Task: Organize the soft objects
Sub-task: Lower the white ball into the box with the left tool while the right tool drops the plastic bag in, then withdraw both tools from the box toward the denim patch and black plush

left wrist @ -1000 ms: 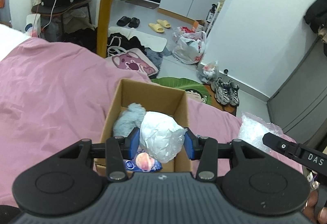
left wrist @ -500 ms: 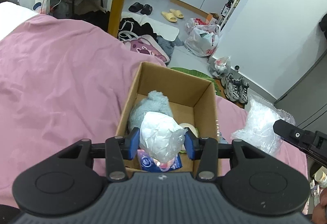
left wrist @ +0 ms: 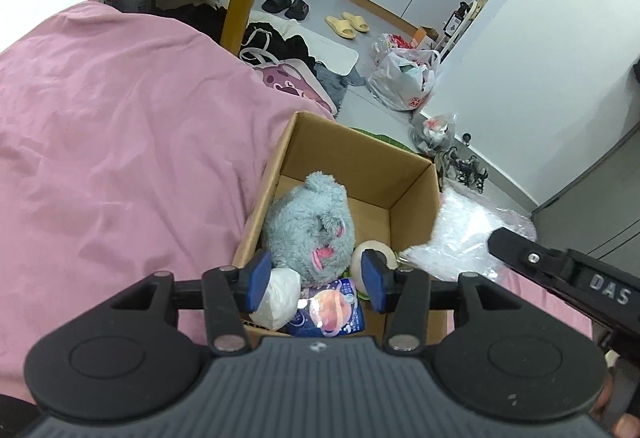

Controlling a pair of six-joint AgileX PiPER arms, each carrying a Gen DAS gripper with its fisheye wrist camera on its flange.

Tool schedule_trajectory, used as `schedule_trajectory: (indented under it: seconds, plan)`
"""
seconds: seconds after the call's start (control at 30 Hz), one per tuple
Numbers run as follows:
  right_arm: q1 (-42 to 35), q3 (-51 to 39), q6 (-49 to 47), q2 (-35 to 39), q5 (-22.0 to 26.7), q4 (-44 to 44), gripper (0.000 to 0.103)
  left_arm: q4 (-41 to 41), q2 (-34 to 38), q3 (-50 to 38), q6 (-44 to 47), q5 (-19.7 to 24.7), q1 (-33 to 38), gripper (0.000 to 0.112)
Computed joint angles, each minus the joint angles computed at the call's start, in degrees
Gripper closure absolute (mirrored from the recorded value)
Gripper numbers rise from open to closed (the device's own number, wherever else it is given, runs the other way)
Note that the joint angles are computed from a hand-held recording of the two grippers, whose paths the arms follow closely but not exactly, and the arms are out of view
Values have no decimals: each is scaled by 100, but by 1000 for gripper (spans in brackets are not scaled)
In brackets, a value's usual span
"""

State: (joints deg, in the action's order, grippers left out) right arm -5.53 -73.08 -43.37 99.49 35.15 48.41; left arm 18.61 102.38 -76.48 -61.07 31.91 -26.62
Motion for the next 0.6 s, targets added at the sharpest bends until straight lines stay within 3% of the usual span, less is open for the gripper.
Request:
schedule_trajectory:
  seconds: [0.1,0.27,0.6]
  plan:
    - [115,-14,178,2,-9,-224,85,-33,-48,84,19,-101,48,64]
    - [33,88,264,-77,97,-113,65,-211,-48,141,140,-228,132,64]
    - [-369,399,260,-286,99,-179,58,-148,-84,189,161,-245,118,62]
